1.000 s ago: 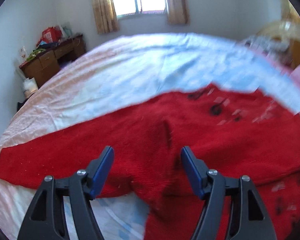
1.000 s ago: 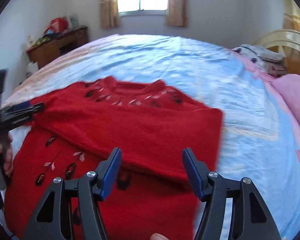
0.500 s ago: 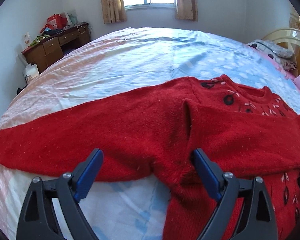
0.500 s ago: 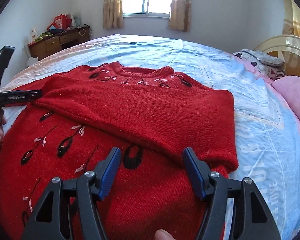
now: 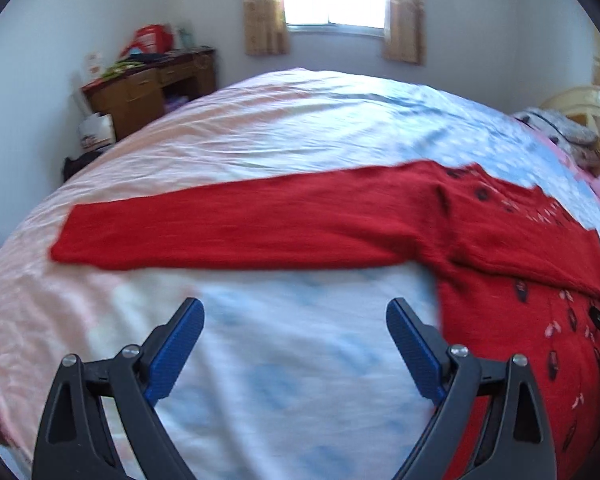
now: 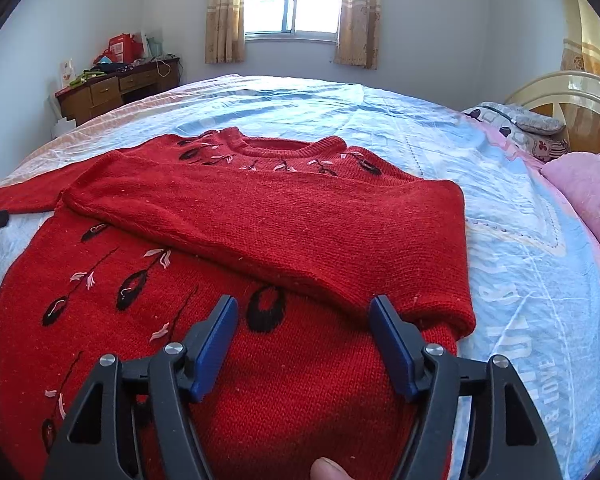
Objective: Fold small clothes
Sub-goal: 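Reach the left gripper to the other sleeve cuff and grasp it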
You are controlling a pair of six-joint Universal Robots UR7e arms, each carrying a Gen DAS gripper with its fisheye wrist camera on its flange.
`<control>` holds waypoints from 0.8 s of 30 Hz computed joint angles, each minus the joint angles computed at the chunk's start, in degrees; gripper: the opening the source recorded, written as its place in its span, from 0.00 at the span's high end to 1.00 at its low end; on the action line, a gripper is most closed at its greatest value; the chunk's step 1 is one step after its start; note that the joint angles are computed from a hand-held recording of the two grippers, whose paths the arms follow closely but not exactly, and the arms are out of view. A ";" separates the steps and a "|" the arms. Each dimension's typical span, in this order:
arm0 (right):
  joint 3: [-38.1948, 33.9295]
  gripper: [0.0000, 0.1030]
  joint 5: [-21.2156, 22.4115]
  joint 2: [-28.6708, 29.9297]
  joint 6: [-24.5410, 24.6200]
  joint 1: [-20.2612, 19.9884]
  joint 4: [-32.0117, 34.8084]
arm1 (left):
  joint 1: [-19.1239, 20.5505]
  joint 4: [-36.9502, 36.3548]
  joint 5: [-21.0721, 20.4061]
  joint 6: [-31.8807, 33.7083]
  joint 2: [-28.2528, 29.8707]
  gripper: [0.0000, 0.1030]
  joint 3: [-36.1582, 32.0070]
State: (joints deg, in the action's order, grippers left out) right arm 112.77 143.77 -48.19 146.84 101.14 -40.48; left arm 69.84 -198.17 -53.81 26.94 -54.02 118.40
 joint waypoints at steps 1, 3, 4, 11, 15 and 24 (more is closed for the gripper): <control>0.03 0.32 0.03 0.01 -0.05 0.01 -0.09 | 0.60 -0.53 0.29 -0.01 -0.28 0.08 -0.49; 0.09 0.32 0.01 -0.03 -0.10 -0.02 -0.17 | 1.74 -1.39 1.18 -0.29 -0.60 0.08 -1.58; 0.12 0.32 0.02 -0.02 -0.12 -0.01 -0.28 | 2.38 -1.80 1.54 -0.68 -0.68 0.08 -2.21; 0.17 0.31 0.23 -0.01 -0.26 0.04 -0.62 | 7.33 2.02 1.57 -7.80 -1.46 0.08 -7.76; 0.18 0.31 0.22 -0.02 -0.27 0.04 -0.62 | 9.91 5.99 -0.13 -13.80 -2.24 0.09 -10.69; 0.30 0.30 0.21 -0.08 -0.39 0.02 -0.76 | 15.12 11.78 -8.27 -24.28 -3.60 0.19 -15.59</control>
